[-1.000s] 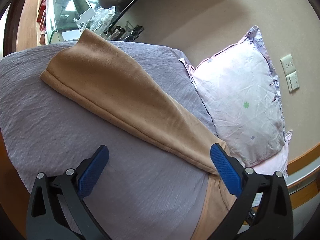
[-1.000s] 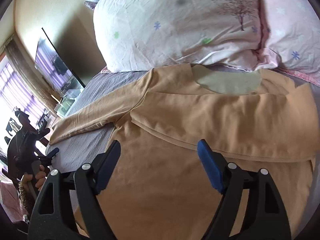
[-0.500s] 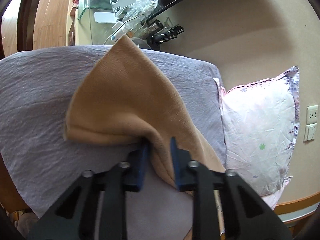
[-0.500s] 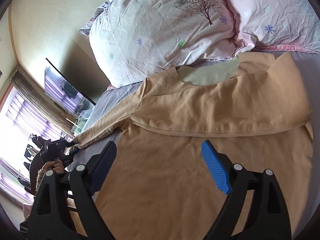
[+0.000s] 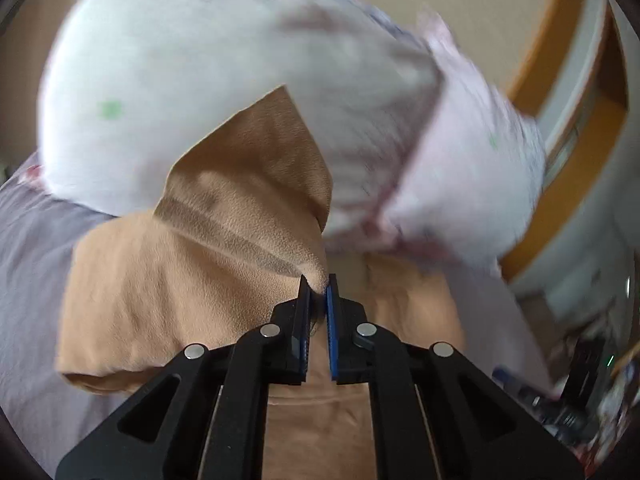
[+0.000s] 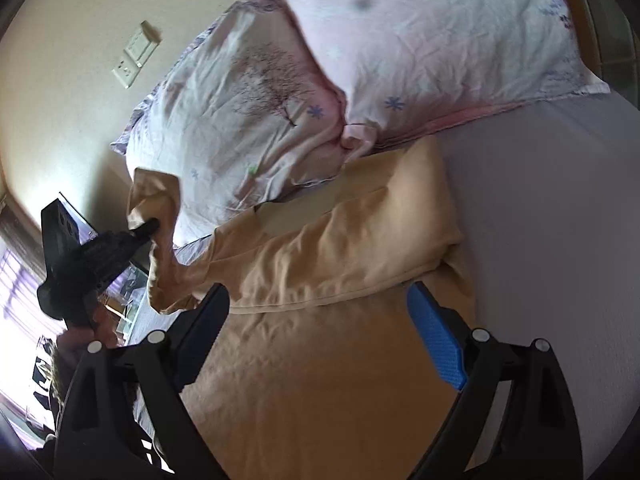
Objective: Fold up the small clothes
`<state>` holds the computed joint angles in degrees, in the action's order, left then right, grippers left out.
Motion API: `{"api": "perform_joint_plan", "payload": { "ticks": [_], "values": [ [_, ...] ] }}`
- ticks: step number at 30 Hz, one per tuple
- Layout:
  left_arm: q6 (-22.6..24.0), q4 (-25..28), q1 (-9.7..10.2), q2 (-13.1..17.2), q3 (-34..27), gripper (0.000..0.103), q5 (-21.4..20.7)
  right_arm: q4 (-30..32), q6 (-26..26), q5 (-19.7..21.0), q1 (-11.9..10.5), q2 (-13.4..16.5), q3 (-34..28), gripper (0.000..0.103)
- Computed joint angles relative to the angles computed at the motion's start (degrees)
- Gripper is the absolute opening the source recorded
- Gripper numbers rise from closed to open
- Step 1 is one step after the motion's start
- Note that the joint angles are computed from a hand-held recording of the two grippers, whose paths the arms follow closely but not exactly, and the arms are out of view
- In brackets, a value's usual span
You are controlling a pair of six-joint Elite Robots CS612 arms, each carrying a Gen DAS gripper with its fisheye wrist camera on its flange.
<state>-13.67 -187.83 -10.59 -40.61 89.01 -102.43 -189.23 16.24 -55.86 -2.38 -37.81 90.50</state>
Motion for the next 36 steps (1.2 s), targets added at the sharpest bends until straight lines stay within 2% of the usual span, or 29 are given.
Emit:
{"api": "perform_joint_plan", "payload": {
  "ticks": [2,3,4,6,7,8,9,10,11,13,15,16,19,21,22,23,25,29,30,33,34,36],
  "values": [
    [10.28,9.89,-4.2,1.6,-1.69,0.006,1.68,1.82,1.98,0.21,-0.73,0.5,-0.53,0.09],
    [13.35,12.64,-5.47,2.11,-1.87,0.007,2.51,2.97,3.06,0.47,-1.1,0.78,-0.82,0.09],
    [15.68,14.05,-6.64,2.26,-1.35,0.007,4.26,3.74,3.95,0.88,-1.49,0.95,-1.06,0.09],
    [19.23,11.51,-8.01,1.65,1.32,0.008,7.5,4.09,4.71,1.21,-1.98,1.15,-1.32,0.089],
    [19.8,9.91,-7.71,1.01,2.67,0.014,5.94,3.96,4.57,1.07,-1.99,1.22,-1.54,0.085],
    [19.37,8.69,-6.99,0.21,3.92,0.027,3.37,3.92,4.09,1.3,-2.01,1.33,-1.9,0.075],
    [18.8,7.32,-6.21,-0.52,4.93,0.038,1.53,4.72,3.22,1.73,-1.89,1.49,-2.64,0.07],
    [18.01,4.89,-5.54,-1.02,5.79,0.061,0.82,6.04,2.23,2.3,-1.71,1.68,-3.52,0.062],
    [17.1,0.77,-4.82,-1.43,6.96,0.073,1.79,7.59,1.11,2.78,-1.42,2.04,-4.76,0.055],
    [16.09,-3.74,-3.94,-1.58,7.28,0.075,7.29,10.58,-1.26,0.97,-0.44,2.42,-6.9,0.047],
    [13.69,-3.35,-3.09,-0.93,5.71,0.075,14.07,14.15,-2.84,-3.62,0.83,2.99,-9.48,0.045],
    [12.02,-1.82,-2.45,-0.56,4.76,0.075,15.66,16.08,-3.24,-6.25,1.41,3.37,-10.78,0.044],
    [7.51,5.84,-0.45,0.78,1.82,0.075,15.91,21.16,-5.38,-11.51,2.56,4.75,-14.08,0.039],
    [5.78,9.69,0.37,1.53,0.86,0.075,14.76,25.87,-7.64,-13.56,3.15,5.57,-15.72,0.026],
    [5.41,11.05,0.7,1.86,0.54,0.075,13.77,26.09,-8.73,-14.44,3.41,5.73,-15.61,0.02],
    [5.29,11.7,0.84,2.08,0.48,0.075,13.32,23.9,-10.32,-15.76,3.68,5.49,-14.77,0.003],
    [5.42,10.97,0.91,2.01,1.45,0.075,13.07,22.63,-10.9,-14.29,3.48,5.15,-14.01,0.003],
    [5.13,10.45,0.93,2.17,1.58,0.075,12.53,14.32,-6.27,-21.65,3.57,5.02,-14.08,0.003],
    [5.09,10.17,0.93,2.01,1.87,0.075,12.14,14.49,-4.99,-22.98,3.39,5.49,-15.05,0.003],
    [5.42,7.82,1.01,0.71,4.16,0.075,10.71,23.23,-5.04,-23.79,3.23,6.77,-18.54,0.009],
    [5.57,6.28,1.28,-0.13,5.64,0.075,9.43,23.55,-5.0,-22.9,3.0,6.31,-17.83,0.013],
    [6.01,1.76,2.45,-1.97,9.48,0.075,4.58,17.24,-5.23,-16.58,1.61,4.11,-12.37,0.044]
  ]
}}
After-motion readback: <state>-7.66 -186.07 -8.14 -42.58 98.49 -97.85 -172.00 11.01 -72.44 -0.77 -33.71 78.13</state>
